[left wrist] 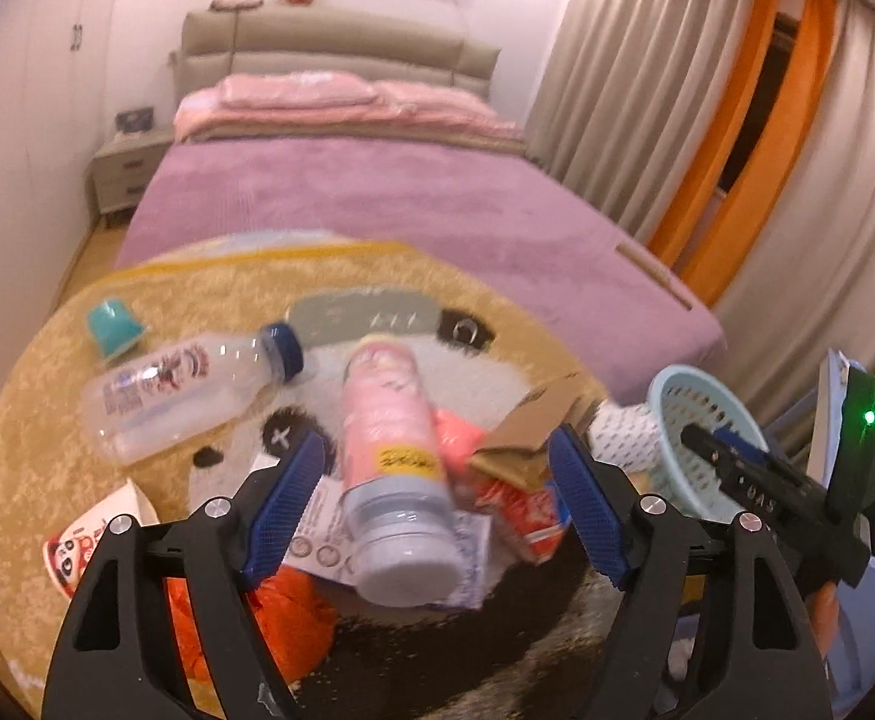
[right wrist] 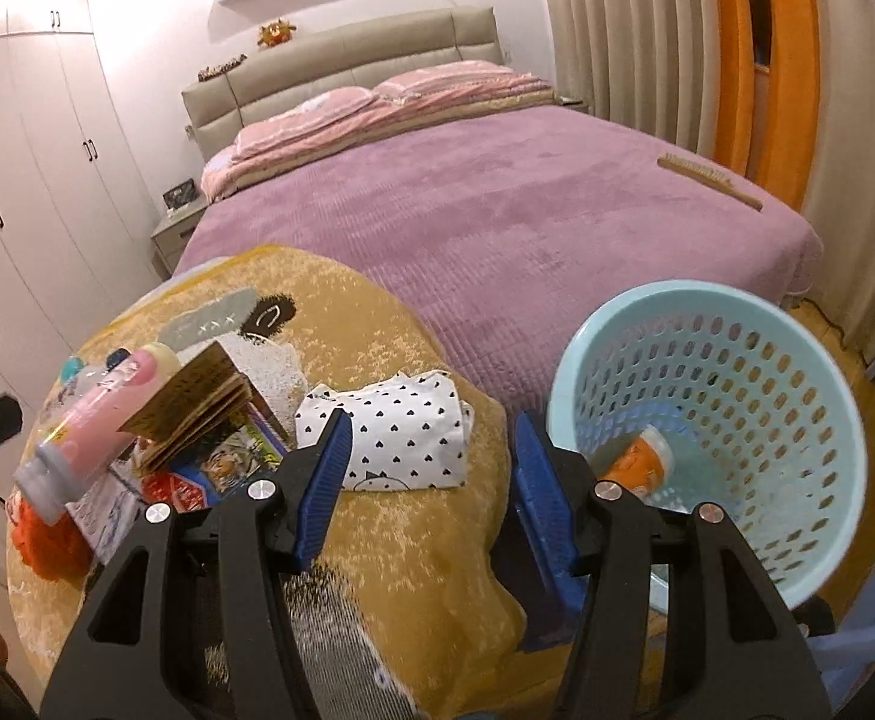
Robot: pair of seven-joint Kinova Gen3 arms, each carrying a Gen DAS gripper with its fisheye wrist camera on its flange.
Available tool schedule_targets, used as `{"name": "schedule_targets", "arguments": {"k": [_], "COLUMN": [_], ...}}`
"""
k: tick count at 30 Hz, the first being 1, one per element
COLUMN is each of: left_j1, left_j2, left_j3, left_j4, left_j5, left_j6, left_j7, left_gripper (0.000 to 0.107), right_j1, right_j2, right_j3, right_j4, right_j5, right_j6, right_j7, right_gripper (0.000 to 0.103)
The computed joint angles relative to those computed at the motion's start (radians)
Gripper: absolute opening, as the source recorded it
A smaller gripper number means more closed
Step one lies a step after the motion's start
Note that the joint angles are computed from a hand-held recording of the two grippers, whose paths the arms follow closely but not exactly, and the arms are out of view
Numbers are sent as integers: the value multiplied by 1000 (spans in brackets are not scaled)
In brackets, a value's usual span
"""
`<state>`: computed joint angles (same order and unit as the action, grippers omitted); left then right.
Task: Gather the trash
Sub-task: 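Grasp the pink milk bottle with the left tool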
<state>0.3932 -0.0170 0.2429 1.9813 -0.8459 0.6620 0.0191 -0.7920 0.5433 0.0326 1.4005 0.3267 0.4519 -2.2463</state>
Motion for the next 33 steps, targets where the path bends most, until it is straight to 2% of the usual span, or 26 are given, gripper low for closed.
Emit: {"name": "schedule_targets", "arguments": {"k": [2,5,17,24,25,26,27,28,29,31,33], "left_j1": [-14,-15,23,54,61,66,72,76,78,84,94], "left_j2": [11,36,115,146,151,156,160,163,166,172,180], "left_j3": [-17,-26,-98,-124,-126,-128,-130,-132,-135,-140,-141], "left_j4": [-2,3,-11,-25,-30,-35,-38,-42,-43,-46,-55], "left_j5": [43,60,79,65,58,54,49,46,46,40,34], "left_j6": [-22,-42,-44,-34,-23,-16,-10,-4,-4,1,22], "left_j7": [-44,-52,-78,-77,-75,-74,-71,-69,-65,-58,-57], "left_gripper": [76,77,77,77,76,75,75,71,64,58,54], "right_j1": [22,34,99,106,98,87,71,46,25,-27,-45], "right_j2": [26,44,133,170,171,171,170,166,162,152,138], "right_j3": [-25,-34,-95,-100,-91,-79,-61,-33,-11,42,56], "right_j4": [-30,-45,-157,-214,-215,-213,-211,-205,-196,-177,-152], "right_j5": [-20,-40,-151,-196,-194,-187,-175,-155,-133,-76,-38], "right_j6": [20,26,88,115,114,112,113,110,103,94,73], "right_j7": [23,40,163,215,213,209,196,175,155,101,73], "right_gripper": [60,65,67,66,65,56,53,49,40,34,29]}}
